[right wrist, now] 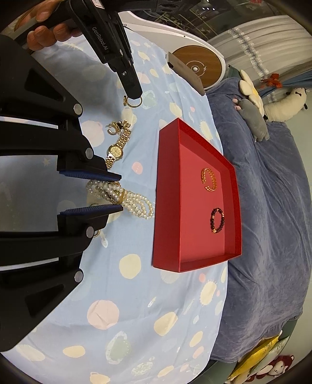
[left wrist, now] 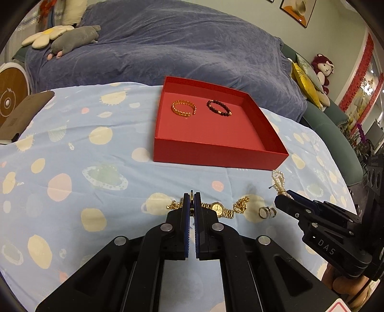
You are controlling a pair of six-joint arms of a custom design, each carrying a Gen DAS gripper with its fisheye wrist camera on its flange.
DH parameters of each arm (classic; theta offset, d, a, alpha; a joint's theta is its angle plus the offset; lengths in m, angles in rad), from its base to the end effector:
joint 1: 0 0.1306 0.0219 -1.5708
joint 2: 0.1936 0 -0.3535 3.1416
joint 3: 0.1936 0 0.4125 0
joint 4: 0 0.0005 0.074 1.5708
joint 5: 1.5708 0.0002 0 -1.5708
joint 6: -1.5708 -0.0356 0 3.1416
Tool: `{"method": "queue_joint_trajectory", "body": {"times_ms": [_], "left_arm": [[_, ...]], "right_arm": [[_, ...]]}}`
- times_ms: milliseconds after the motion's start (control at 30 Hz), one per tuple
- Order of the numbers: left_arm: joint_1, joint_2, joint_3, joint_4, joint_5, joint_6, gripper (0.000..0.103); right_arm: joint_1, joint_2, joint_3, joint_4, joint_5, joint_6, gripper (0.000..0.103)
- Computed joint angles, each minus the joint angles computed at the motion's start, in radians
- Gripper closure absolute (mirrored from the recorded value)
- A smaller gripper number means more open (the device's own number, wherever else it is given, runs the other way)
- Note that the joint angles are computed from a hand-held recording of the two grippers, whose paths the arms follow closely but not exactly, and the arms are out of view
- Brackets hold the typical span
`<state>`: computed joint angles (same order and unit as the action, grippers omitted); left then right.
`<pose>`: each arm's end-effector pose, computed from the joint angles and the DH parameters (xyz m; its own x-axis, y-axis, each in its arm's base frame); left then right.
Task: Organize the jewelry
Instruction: 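Carry pearl strand and gold charm into the red box and release both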
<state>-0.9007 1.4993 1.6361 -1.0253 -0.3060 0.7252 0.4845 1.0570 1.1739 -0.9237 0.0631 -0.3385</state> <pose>0.3443 -0.4181 0.4538 -0.7782 -0.0363 -0.6270 0.1513 0.9581 -0.2433 0.3517 0.1820 0.4350 -0.7443 -0.0172 -0.6677 -0.1898 0.9639 0.1868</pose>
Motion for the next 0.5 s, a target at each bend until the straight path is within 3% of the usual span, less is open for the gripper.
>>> {"method": "queue_joint_trajectory", "body": {"times_ms": [233,500], "left_arm": [[0.052,0.088,0.18,-0.035,-0.024,-0.071,0.101],[0.124,0.323,0.511,-0.101,-0.018,-0.166,0.101]], "right_arm": [[-0.06,0.103,0.155,0.019,-0.032,0.06,0.084],[-0.121,0.311,0.343,0.027,-0.053,0.12,0.084]]}}
